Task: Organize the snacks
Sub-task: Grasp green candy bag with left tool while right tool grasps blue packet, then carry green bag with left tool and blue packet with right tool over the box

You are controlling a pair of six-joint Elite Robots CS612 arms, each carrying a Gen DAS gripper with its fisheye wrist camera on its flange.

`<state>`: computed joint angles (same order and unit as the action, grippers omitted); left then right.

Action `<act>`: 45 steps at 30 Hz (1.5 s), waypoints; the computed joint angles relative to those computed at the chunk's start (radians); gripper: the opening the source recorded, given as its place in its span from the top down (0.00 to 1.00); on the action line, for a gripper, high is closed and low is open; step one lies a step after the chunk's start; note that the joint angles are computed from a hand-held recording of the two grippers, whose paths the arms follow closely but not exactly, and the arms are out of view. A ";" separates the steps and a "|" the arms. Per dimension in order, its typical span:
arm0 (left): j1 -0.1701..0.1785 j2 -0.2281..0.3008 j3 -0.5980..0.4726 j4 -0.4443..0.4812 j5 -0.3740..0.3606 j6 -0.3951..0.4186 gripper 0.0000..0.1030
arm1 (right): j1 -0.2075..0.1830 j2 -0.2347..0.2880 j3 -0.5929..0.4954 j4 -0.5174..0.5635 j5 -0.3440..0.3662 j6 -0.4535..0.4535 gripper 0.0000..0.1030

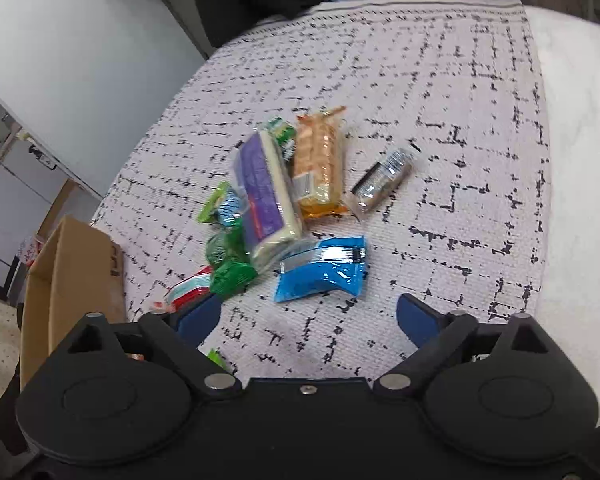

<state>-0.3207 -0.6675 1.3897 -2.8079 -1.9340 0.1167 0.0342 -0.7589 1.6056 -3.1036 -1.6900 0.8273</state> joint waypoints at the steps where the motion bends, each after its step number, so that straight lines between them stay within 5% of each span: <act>1: -0.003 0.002 -0.001 0.008 0.002 0.006 0.24 | -0.002 0.002 -0.001 0.001 0.007 0.005 0.16; 6: -0.021 0.002 0.011 -0.011 0.038 0.063 0.26 | -0.011 0.012 -0.007 -0.010 0.031 0.013 0.16; 9: -0.034 -0.005 0.034 -0.060 0.109 0.082 0.61 | -0.013 0.018 -0.015 -0.010 0.034 0.008 0.16; 14: -0.018 0.008 0.011 -0.053 0.068 0.044 0.75 | -0.014 0.030 -0.034 0.005 0.026 -0.012 0.16; 24: -0.003 0.009 -0.004 -0.071 0.025 -0.014 0.76 | 0.007 0.053 -0.088 0.082 -0.075 -0.109 0.31; 26: 0.000 0.009 -0.006 -0.075 0.020 -0.019 0.76 | 0.011 0.054 -0.093 0.095 -0.094 -0.121 0.53; 30: 0.007 0.006 -0.007 -0.084 0.004 -0.020 0.76 | 0.015 0.049 -0.093 0.116 -0.098 -0.140 0.64; 39: 0.026 -0.018 0.017 -0.126 -0.056 -0.022 0.76 | 0.029 0.014 -0.059 0.095 -0.107 -0.121 0.82; 45: 0.038 -0.034 0.030 -0.171 -0.098 -0.034 0.76 | 0.055 -0.012 -0.043 0.087 -0.146 -0.137 0.83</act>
